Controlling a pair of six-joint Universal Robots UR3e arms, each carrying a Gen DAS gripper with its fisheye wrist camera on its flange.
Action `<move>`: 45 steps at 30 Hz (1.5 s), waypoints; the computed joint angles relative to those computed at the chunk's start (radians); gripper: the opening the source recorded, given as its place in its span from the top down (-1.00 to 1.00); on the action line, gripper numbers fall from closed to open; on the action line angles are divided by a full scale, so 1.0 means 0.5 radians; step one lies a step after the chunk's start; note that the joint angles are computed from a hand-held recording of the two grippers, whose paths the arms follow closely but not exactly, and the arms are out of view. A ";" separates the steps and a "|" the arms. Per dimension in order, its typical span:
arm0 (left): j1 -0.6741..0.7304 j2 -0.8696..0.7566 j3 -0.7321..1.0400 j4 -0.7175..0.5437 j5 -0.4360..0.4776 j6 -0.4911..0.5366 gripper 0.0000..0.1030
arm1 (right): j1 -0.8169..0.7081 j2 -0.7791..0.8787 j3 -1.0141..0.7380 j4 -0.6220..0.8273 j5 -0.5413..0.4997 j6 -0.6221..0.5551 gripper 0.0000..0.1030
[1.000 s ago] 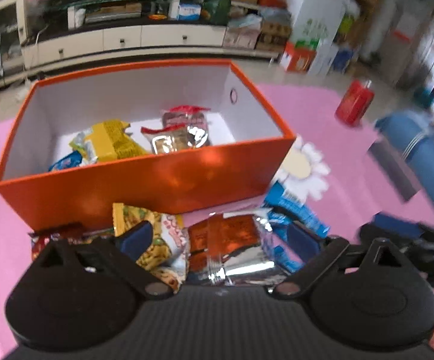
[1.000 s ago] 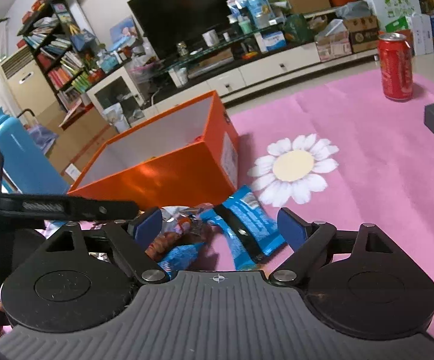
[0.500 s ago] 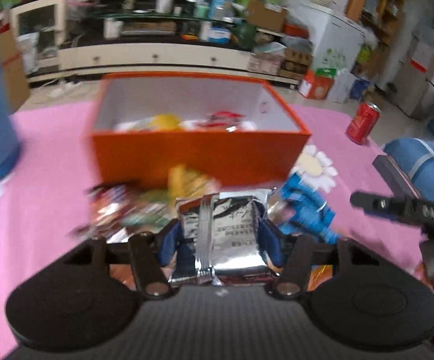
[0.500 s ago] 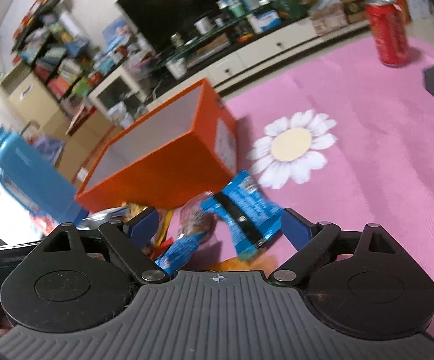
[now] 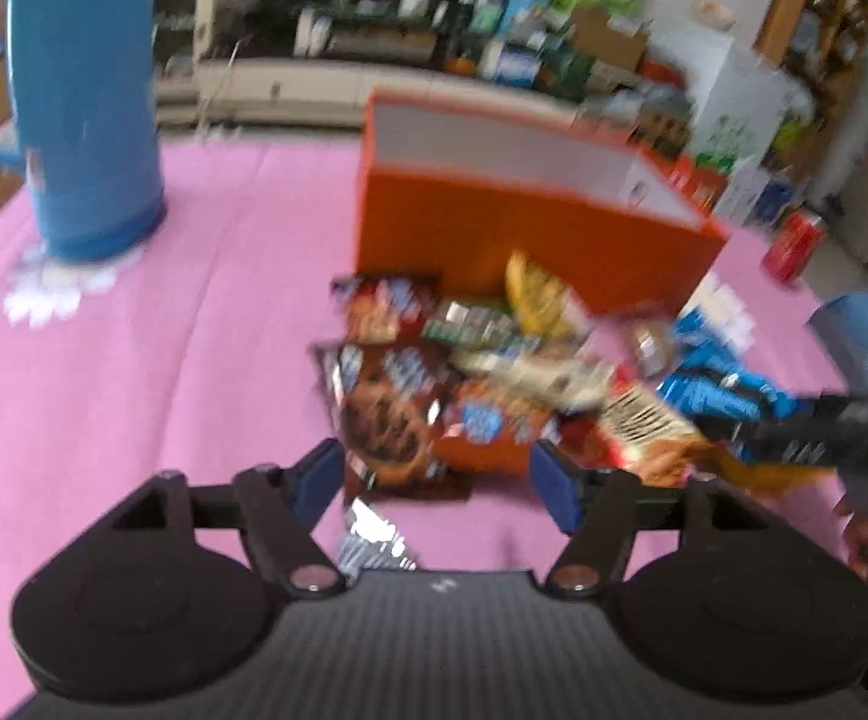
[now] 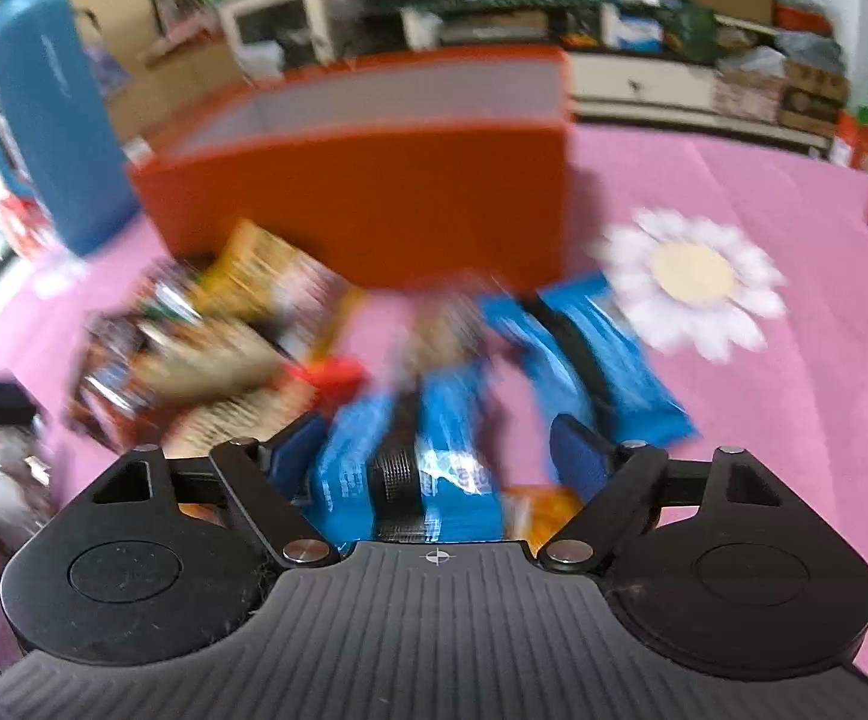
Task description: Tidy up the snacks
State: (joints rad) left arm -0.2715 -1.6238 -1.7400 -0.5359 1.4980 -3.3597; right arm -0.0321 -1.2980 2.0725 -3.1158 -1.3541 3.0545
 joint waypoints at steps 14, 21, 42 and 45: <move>-0.053 0.488 -0.432 -0.026 0.167 -0.033 -0.36 | -0.563 -0.865 0.997 -0.267 0.385 -0.117 -0.52; -0.059 0.594 -0.458 -0.201 0.182 0.153 -0.41 | -0.224 -0.581 0.666 -0.290 0.515 -0.055 -0.53; -0.269 0.211 -0.300 0.027 0.014 0.084 -0.43 | -1.394 -1.632 1.181 1.067 1.217 -0.582 -0.54; -0.176 0.345 -0.351 -0.077 0.067 0.149 -0.45 | -1.197 -1.451 1.132 0.692 1.004 -0.420 -0.57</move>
State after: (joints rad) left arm -0.3594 -1.4514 -1.9154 -0.5742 1.5313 -3.2853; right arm -0.6304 -2.0235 2.6383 -2.7700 -0.8519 2.8442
